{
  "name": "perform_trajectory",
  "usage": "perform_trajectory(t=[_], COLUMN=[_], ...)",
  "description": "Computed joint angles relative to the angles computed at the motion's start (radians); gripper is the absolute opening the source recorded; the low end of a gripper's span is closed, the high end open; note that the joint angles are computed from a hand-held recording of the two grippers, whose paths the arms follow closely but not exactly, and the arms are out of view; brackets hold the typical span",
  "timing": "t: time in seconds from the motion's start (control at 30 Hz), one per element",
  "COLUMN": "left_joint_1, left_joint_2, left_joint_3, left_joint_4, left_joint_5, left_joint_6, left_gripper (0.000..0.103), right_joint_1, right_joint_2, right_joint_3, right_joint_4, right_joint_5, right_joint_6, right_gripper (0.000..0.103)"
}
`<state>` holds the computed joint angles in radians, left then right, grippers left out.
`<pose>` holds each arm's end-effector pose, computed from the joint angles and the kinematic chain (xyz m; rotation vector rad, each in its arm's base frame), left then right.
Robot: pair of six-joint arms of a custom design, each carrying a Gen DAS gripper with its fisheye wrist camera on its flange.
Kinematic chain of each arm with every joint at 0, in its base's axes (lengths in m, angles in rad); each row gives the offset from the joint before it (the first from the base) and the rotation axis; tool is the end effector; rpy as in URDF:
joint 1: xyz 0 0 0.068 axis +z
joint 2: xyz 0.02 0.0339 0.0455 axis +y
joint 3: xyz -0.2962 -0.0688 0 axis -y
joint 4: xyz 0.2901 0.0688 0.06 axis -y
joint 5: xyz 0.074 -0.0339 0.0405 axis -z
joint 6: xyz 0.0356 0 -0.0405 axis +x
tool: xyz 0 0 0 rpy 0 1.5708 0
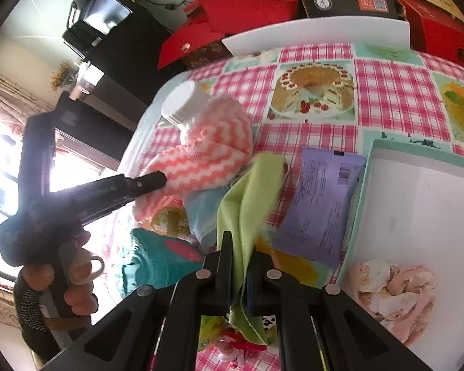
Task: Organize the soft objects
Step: 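Grasp the pink zigzag towel with the left gripper while the right gripper grasps the green cloth, then lift the zigzag towel with the left gripper while the right gripper carries the green cloth toward the tray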
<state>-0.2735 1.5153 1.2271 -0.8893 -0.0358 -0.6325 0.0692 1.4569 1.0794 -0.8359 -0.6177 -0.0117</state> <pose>0.3284 -0.0908 0.2831 -0.5035 2.7196 -0.1966 0.3120 0.0423 0.2601 -0.2625 2.6691 0.8678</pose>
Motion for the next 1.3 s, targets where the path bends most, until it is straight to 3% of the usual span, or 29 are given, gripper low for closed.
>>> perform_trajectory(t=[0.93, 1.3], left_joint_1=[0.006, -0.005], left_joint_2=[-0.113, -0.18], left_joint_3=[-0.08, -0.109], left_joint_4=[0.213, 0.304], left_joint_5=[0.21, 0.22], left_joint_6=[0.027, 0.007], left_gripper=[0.01, 0.01], right_joint_1=[-0.07, -0.107], right_joint_2=[-0.073, -0.116], right_joint_3=[0.014, 0.012], right_joint_4=[0.01, 0.022], right_joint_5=[-0.08, -0.108], right_joint_6=[0.049, 0.062], right_gripper=[0.007, 0.007])
